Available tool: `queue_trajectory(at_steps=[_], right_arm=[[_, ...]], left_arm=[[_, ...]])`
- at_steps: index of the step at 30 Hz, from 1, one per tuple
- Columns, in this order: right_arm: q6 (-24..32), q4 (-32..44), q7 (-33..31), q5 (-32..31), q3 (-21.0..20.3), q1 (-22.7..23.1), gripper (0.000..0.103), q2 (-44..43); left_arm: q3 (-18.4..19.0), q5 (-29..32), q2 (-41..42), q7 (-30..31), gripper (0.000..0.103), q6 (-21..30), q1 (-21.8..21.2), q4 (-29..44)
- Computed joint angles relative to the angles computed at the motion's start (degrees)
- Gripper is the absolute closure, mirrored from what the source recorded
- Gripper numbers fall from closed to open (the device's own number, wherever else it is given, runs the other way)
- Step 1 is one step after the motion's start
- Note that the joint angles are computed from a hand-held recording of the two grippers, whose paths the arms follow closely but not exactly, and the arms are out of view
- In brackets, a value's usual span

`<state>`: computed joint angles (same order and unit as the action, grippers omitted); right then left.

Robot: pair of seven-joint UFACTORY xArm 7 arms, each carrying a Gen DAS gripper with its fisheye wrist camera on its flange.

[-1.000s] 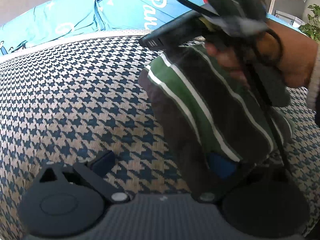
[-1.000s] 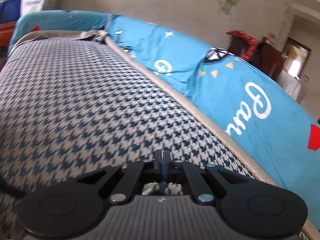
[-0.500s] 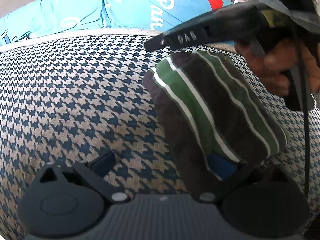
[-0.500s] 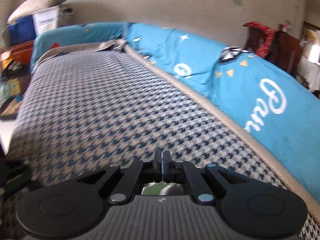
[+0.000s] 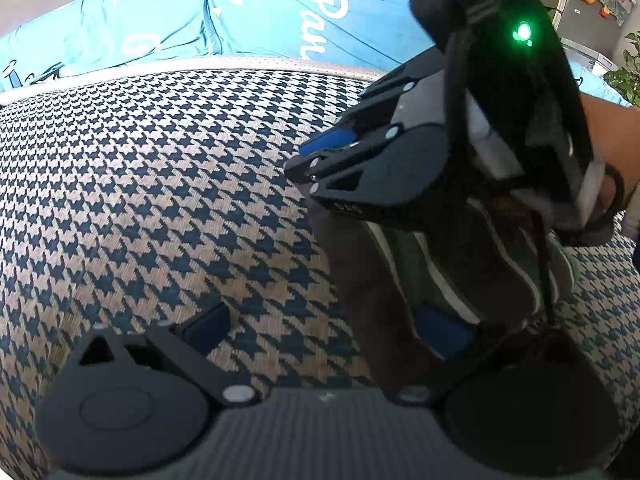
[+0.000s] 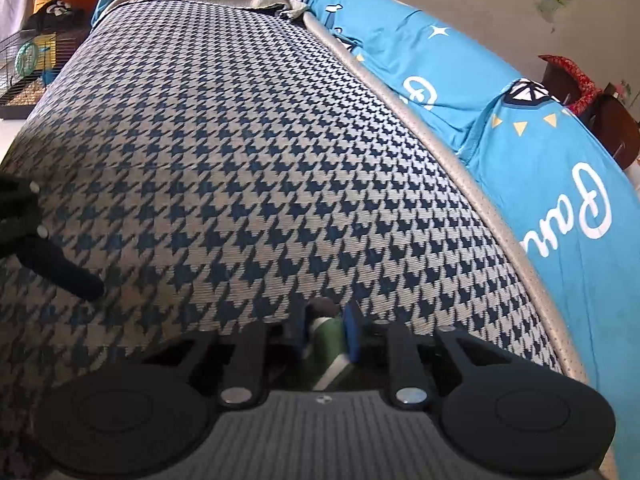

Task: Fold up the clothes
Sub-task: 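Press the folded striped bundle flat with the right gripper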

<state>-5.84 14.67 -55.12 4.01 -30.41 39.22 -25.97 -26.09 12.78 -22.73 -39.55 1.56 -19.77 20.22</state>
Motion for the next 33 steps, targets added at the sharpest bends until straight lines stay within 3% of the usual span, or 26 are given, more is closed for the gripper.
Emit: queue_trajectory(at_steps=[3,7,10,12,14,18,23,28,30,33], right_arm=[[-3.2,-1.0,1.1,-0.2,-1.8,2.0,0.095,-0.6],[-7.5,-0.5,6.1,-0.9,-9.5,10.4,0.097,-2.5],[-6.5,-0.1,9.8,-1.9,-12.3,13.1,0.097,-5.3],[-5.5,0.1,12.4,-1.7,-11.7,12.2,0.095,-7.0],[-5.4,-0.1,14.9,-1.0,-8.4,8.7,0.095,-7.4],[-2.6,-1.4,19.3,0.2,-1.0,-1.9,0.089,-11.7],[3.7,-5.7,23.4,1.7,9.9,-20.7,0.076,-21.4],[11.2,-6.4,26.0,3.8,13.4,-32.5,0.071,-26.1],[12.6,-6.4,26.3,4.7,13.2,-34.2,0.067,-26.2],[13.0,-6.3,26.2,5.7,13.1,-35.6,0.065,-25.3]], left_arm=[[0.7,-0.6,-0.3,-0.3,0.0,-0.4,-0.6,-0.3],[-1.5,-0.4,-0.8,-2.1,0.0,0.4,2.6,0.0],[-1.2,-0.5,-0.9,-4.2,0.0,0.8,3.9,0.2],[-2.0,-0.4,-1.7,-5.8,0.0,1.7,5.1,0.3],[-6.4,1.8,-3.4,-9.5,0.0,5.3,9.3,1.2],[-4.6,3.0,-4.3,-13.6,0.0,7.6,8.9,1.3],[-3.5,4.2,-6.4,-16.4,0.0,5.3,8.6,0.4],[-8.6,6.5,-4.8,-19.8,0.0,1.0,15.1,2.3],[-10.6,6.6,-5.0,-20.8,0.0,-0.8,16.9,2.4],[-12.9,5.4,-7.2,-21.8,0.0,-1.9,15.9,1.7]])
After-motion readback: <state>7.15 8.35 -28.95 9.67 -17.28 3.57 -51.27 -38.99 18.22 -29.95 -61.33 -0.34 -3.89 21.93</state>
